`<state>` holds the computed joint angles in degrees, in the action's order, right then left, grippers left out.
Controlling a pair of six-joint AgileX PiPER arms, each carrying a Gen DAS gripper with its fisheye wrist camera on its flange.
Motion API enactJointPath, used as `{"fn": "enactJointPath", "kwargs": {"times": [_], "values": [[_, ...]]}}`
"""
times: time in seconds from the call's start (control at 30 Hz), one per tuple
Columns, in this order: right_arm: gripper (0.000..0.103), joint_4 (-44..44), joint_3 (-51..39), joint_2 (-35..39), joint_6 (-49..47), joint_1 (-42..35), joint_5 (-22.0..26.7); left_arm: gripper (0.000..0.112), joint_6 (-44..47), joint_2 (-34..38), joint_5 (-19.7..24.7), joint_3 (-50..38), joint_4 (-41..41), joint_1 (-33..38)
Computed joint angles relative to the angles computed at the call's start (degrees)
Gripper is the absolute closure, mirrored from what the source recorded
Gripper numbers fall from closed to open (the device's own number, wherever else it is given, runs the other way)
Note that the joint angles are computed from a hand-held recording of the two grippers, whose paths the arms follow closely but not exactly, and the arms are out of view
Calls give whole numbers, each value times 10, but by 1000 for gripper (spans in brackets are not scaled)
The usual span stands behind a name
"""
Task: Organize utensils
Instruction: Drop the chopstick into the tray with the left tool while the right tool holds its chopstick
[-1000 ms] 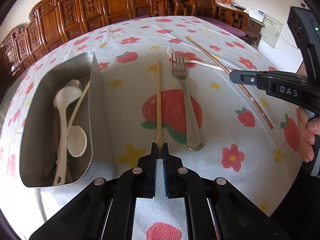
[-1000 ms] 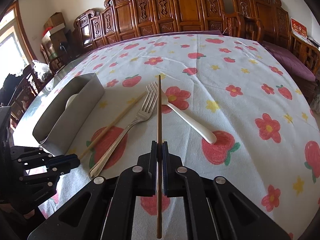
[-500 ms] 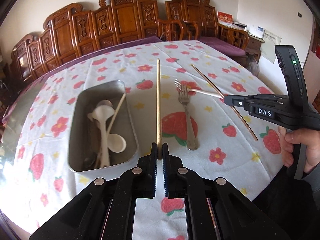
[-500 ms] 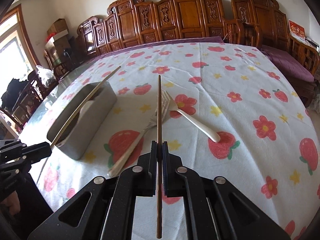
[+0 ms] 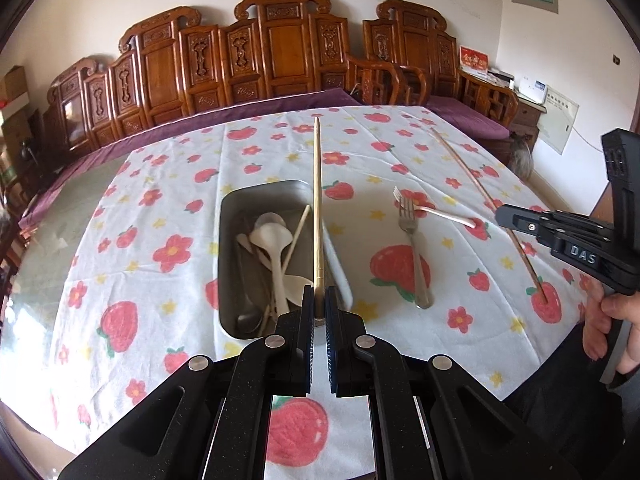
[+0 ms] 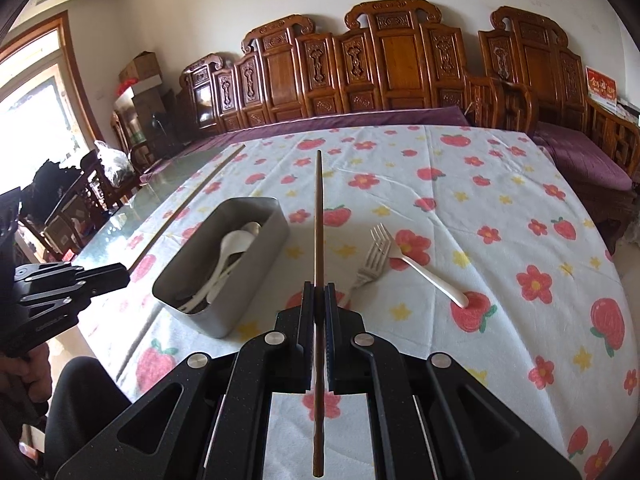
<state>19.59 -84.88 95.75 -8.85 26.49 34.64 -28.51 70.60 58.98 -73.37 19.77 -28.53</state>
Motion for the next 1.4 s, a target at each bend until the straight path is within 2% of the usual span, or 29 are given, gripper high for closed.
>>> {"fn": "enactJointPath", "kwargs": {"times": [0.33, 0.63, 1.23, 1.4], "values": [[97, -41, -5, -18, 41, 34, 8, 108, 59, -9, -13, 37, -63, 82], [97, -62, -33, -4, 57, 56, 35, 108, 141, 27, -21, 39, -148, 163], [97, -41, -173, 85, 64, 62, 162, 108, 187, 106, 23, -21, -196, 217], [97, -34, -254, 139, 64, 69, 208, 108, 206, 119, 23, -32, -221, 232]]}}
